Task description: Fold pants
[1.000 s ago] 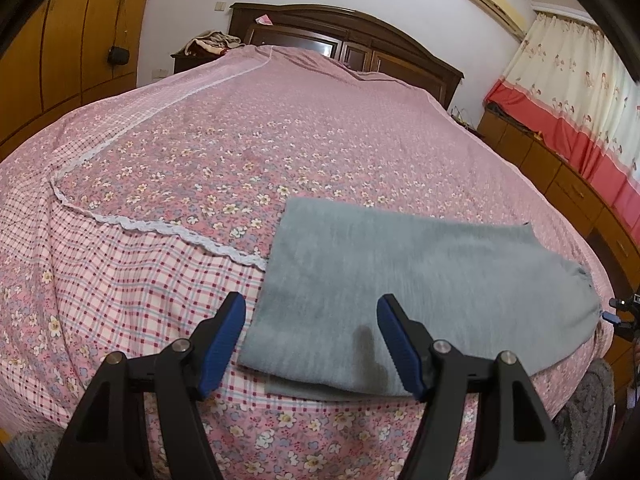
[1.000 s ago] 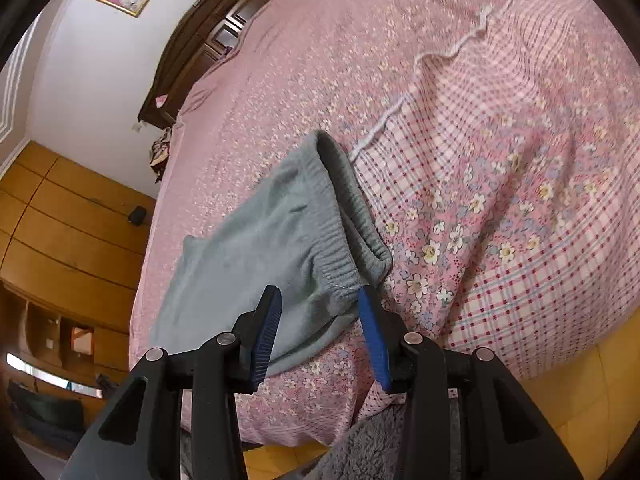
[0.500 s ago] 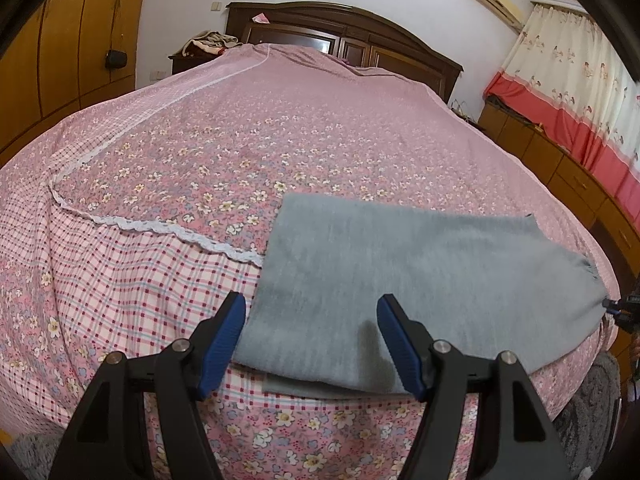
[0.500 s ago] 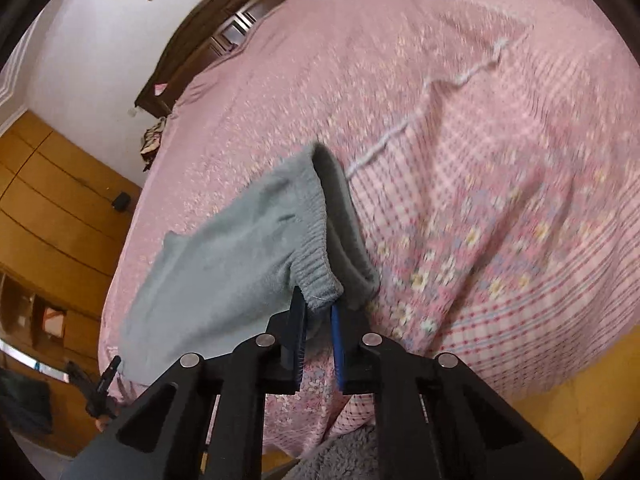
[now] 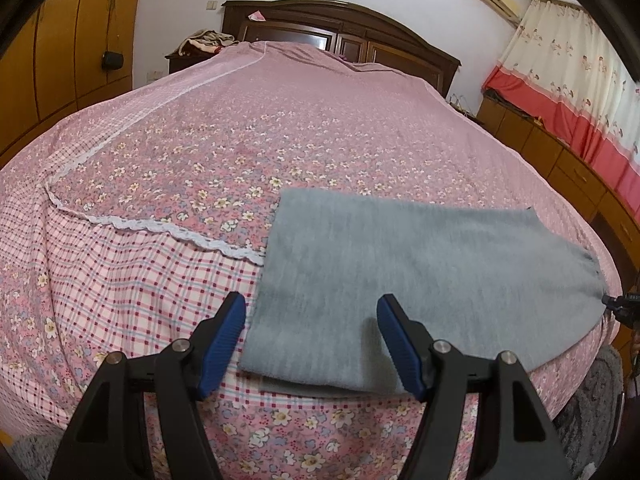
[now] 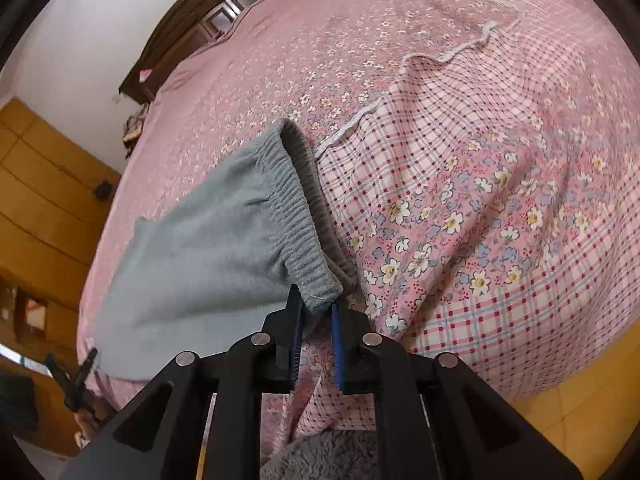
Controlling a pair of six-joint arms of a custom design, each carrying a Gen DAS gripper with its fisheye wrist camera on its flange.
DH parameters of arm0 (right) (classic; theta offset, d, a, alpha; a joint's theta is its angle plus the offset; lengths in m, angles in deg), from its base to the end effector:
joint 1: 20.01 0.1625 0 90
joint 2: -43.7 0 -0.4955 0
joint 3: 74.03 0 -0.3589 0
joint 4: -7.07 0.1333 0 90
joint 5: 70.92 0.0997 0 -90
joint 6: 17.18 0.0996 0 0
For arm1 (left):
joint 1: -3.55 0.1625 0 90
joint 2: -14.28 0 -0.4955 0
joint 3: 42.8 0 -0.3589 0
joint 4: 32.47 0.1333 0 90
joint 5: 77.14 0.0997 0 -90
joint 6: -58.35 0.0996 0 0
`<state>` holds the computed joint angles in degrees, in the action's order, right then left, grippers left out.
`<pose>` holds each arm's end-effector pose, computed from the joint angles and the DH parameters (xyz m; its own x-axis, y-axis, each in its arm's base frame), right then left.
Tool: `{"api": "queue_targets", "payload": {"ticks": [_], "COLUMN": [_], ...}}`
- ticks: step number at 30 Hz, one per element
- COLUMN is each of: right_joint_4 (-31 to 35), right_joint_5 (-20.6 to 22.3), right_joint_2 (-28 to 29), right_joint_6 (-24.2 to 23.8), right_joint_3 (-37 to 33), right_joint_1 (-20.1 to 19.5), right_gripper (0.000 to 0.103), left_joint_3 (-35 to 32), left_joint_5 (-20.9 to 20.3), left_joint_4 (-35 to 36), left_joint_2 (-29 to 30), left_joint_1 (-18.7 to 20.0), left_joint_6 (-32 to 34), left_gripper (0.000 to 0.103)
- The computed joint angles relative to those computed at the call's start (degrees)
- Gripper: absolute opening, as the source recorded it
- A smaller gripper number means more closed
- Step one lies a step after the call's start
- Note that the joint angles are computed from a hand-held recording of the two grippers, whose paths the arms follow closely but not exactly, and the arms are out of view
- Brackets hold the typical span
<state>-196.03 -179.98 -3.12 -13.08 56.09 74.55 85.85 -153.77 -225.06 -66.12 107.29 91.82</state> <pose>0.1413 -0.5046 0.1352 -0.9576 0.1483 0.2471 -0.0005 0.8566 -0.5160 0.2608 -0.4082 0.4078 -0.8275 -0.0327 -0.5605 0.3811 0.7005 -0.6034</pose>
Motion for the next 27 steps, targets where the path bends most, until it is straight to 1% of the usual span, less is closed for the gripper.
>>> {"api": "queue_targets", "payload": {"ticks": [2,4,6,7,8,9,10,11,13,14,17,18,19,20,21,22,23,24,25,26,27], "right_joint_4": [-0.9,2.0,2.5,2.1,2.2,3.3,5.3,8.3,14.1,17.7,27.1,29.5,32.3,34.0,34.1,33.1,30.9,27.3,24.7,22.1,20.7], "right_joint_5": [-0.5,-3.4,-10.0,-15.0,-18.2,-19.0,-17.4,-13.7,-7.7,-4.6,3.3,4.7,4.8,3.1,2.5,4.3,8.6,10.4,9.9,9.9,10.6], "right_joint_2": [-0.6,-1.7,-2.0,-1.6,-1.2,-0.9,-0.8,-0.6,1.0,2.7,8.0,9.5,11.0,12.6,13.4,13.2,12.1,11.2,10.4,9.5,8.7], "right_joint_6": [-0.5,-0.4,-3.0,-4.4,-5.8,-6.9,-7.9,-9.0,-10.7,-11.3,-11.4,-11.4,-11.7,-11.5,-11.5,-11.3,-10.2,-9.1,-8.4,-8.0,-7.5], "right_joint_3": [0.4,-0.6,-2.3,-3.6,-5.1,-6.7,-8.6,-10.7,-15.1,-18.1,-26.1,-28.0,-29.7,-31.5,-32.4,-31.7,-30.1,-28.3,-27.1,-25.7,-24.8], "right_joint_1": [0.8,2.6,6.3,8.7,10.6,12.0,13.0,13.4,13.7,13.6,11.8,11.1,10.2,9.9,8.9,7.3,5.2,3.6,3.0,2.2,1.7], "right_gripper": [0.018,0.028,0.028,0.029,0.029,0.029,0.029,0.029,0.029,0.029,0.026,0.021,0.016,0.015,0.003,0.0,0.0,0.0,0.0,0.0,0.0], "left_joint_3": [0.1,0.4,1.1,1.5,2.0,2.7,3.1,3.6,4.2,4.1,3.8,3.5,3.2,2.5,1.9,1.7,1.3,0.8,0.5,0.4,0.2], "left_joint_5": [-0.1,-0.5,-0.7,-0.7,-0.7,-0.4,-0.1,0.1,-0.5,-0.5,0.6,0.5,0.8,1.2,2.0,4.1,8.1,9.8,9.0,7.1,7.4], "left_joint_4": [-0.4,-1.1,-2.3,-2.7,-3.4,-3.9,-4.0,-4.1,-3.5,-2.7,-2.3,-2.0,-1.5,-0.2,0.4,-0.2,-1.5,-2.0,-2.0,-2.0,-1.1], "left_joint_2": [0.1,0.0,-0.8,-1.2,-1.6,-2.0,-2.2,-2.4,-2.3,-1.9,2.2,3.6,5.1,7.3,8.9,10.8,13.1,14.6,14.9,14.6,14.0], "left_joint_1": [0.0,-0.1,-0.7,-1.2,-1.9,-3.1,-4.0,-5.2,-7.6,-9.1,-13.8,-14.6,-15.5,-16.3,-16.6,-17.2,-17.7,-17.2,-16.4,-15.5,-15.3], "left_joint_6": [0.4,1.2,2.0,2.5,3.1,4.0,4.3,4.8,5.2,4.9,4.9,5.0,4.8,4.9,5.5,6.1,6.6,7.0,7.1,7.1,6.8], "left_gripper": [0.072,0.072,0.072,0.072,0.072,0.072,0.072,0.072,0.072,0.076,0.077,0.077,0.077,0.077,0.077,0.077,0.076,0.076,0.076,0.076,0.076]}}
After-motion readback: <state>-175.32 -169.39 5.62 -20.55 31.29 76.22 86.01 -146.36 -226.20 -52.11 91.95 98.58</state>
